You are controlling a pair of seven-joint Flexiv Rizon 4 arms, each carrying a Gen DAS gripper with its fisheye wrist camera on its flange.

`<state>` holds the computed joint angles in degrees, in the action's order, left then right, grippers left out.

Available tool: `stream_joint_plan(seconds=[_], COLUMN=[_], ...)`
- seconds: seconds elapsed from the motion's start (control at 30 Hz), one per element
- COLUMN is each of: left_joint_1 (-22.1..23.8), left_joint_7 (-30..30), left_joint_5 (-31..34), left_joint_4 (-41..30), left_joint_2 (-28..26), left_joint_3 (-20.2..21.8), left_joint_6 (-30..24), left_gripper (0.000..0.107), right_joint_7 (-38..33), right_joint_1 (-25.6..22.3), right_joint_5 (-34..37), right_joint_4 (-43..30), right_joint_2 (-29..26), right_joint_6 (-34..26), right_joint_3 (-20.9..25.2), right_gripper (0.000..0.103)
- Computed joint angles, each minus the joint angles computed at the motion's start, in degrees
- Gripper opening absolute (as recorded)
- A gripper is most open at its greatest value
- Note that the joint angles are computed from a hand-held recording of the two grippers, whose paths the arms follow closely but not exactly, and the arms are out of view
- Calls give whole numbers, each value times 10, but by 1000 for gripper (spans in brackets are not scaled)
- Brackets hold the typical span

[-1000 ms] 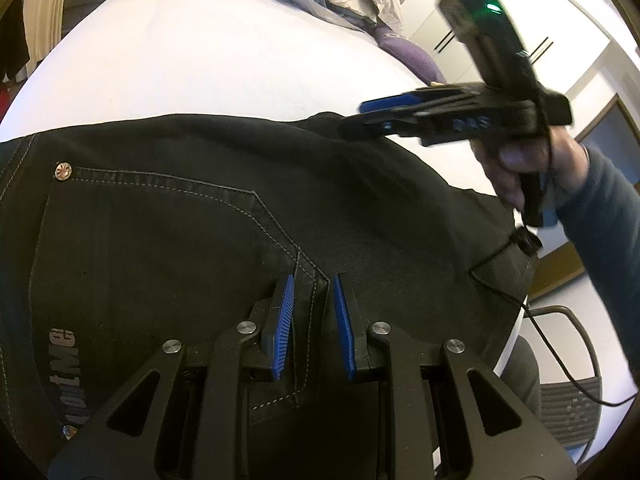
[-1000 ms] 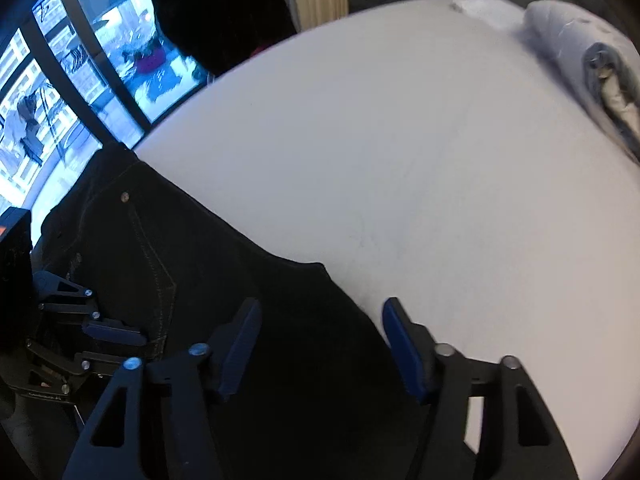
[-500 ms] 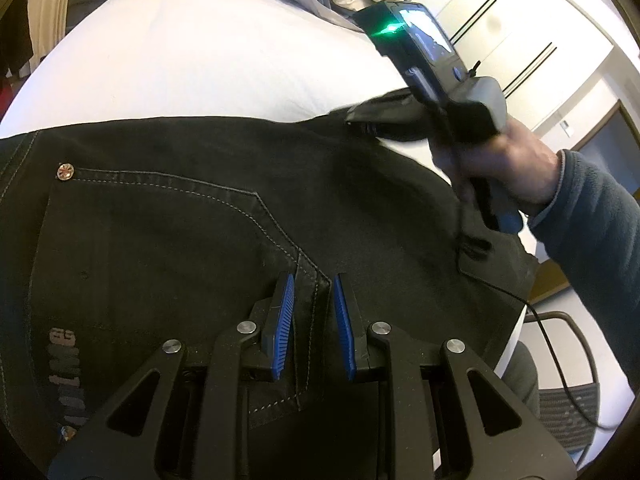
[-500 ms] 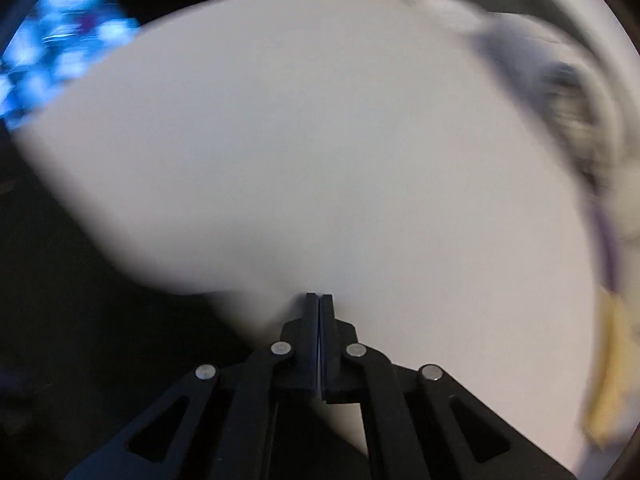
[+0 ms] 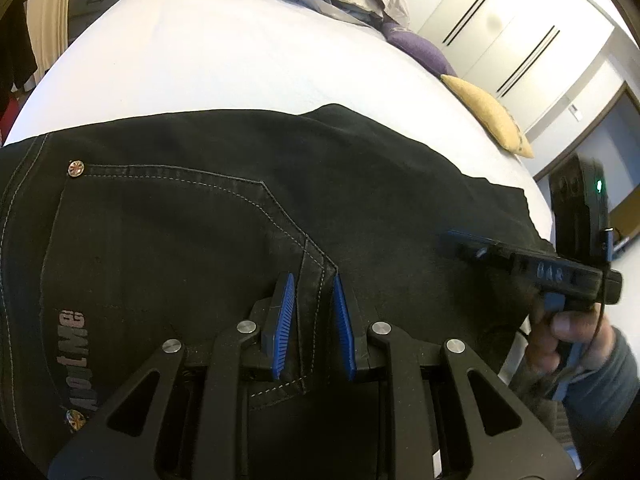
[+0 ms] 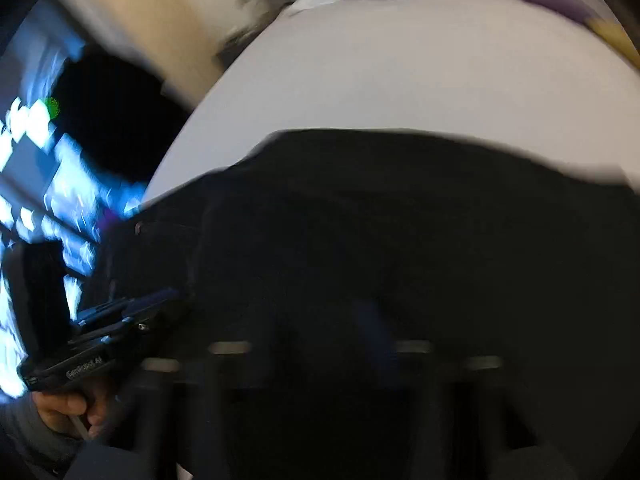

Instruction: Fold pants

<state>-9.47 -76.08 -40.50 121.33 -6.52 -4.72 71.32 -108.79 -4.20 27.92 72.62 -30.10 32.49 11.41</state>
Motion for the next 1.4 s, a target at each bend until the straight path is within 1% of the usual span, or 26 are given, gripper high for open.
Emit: stream_joint_plan(seconds=[0.17,0.23,0.37,0.43,0.47,0.5,0.6,0.63,0.67,0.7,0.73,0.77,0.8,0.83,0.87,0.9,0.97,1.0,1.03,1.07,1.17,1.2,1.23,1.3,1.37,1.4], left_joint_1=[0,1,-1,-6,-8,-8,-8,-11,-13,-16,-18,-20,-22,-23,-18,-8,0,3,4,2,-9,-5,-5,-11,-19,-24], left_joint_7=[-18,-21,-53,-100,-119,-116,-74,-66,-64,-64,-68,-73,-85,-95,-86,-61,-35,-24,-18,-21,-63,-38,-16,-1,-1,-10], left_joint_5=[25,32,78,135,160,160,115,111,112,114,119,123,136,145,129,87,46,24,13,8,44,25,13,20,41,54], left_joint_4=[-7,-10,-23,-41,-50,-55,-63,-75,-87,-102,-112,-120,-130,-135,-127,-111,-96,-92,-87,-86,-109,-120,-126,-165,-210,-226], left_joint_2=[-7,-11,-20,-21,-20,-20,-27,-35,-43,-55,-64,-72,-83,-89,-91,-89,-88,-89,-87,-88,-92,-95,-96,-116,-146,-158], left_joint_3=[0,1,5,16,19,13,-14,-20,-23,-27,-27,-26,-22,-18,-26,-42,-54,-60,-60,-57,-39,-55,-65,-72,-72,-68], left_joint_6=[-2,-3,-10,-28,-37,-34,-16,-19,-26,-37,-44,-49,-62,-69,-60,-38,-23,-17,-14,-12,-34,-31,-26,-33,-50,-58], left_gripper=[20,20,20,20,20,20,20,20,20,20,20,20,20,20,20,20,20,20,20,20,20,20,20,20,20,20], right_joint_7=[55,72,150,164,130,76,-48,-69,-66,-43,-37,-43,-31,-7,1,6,18,45,93,104,60,45,35,42,88,101], right_joint_1=[-66,-95,-113,-154,-184,-210,-262,-268,-257,-231,-220,-222,-229,-238,-244,-239,-244,-246,-233,-233,-273,-281,-281,-265,-228,-229], right_joint_5=[38,47,28,81,127,179,300,320,311,264,251,260,277,289,300,301,298,289,250,248,285,294,300,296,265,267], right_joint_4=[14,40,90,89,68,58,17,8,4,4,10,3,-7,-13,-7,-1,0,-4,7,14,17,28,33,33,45,49], right_joint_2=[4,17,35,42,44,47,39,31,27,16,13,0,-13,-18,-15,-15,-21,-24,-19,-11,15,29,35,35,37,35], right_joint_6=[72,106,211,224,212,202,90,41,13,20,23,21,22,25,49,107,165,181,214,230,212,197,183,161,180,177], right_joint_3=[-37,-46,-78,-54,-27,2,56,55,44,31,14,6,0,-8,-13,-28,-38,-45,-63,-62,-14,-5,-2,-8,-26,-28], right_gripper=[14,0,0,17,32,41,48,53,64,66,65,47,21,13,12,12,7,15,30,49,56,63,66,67,67,67])
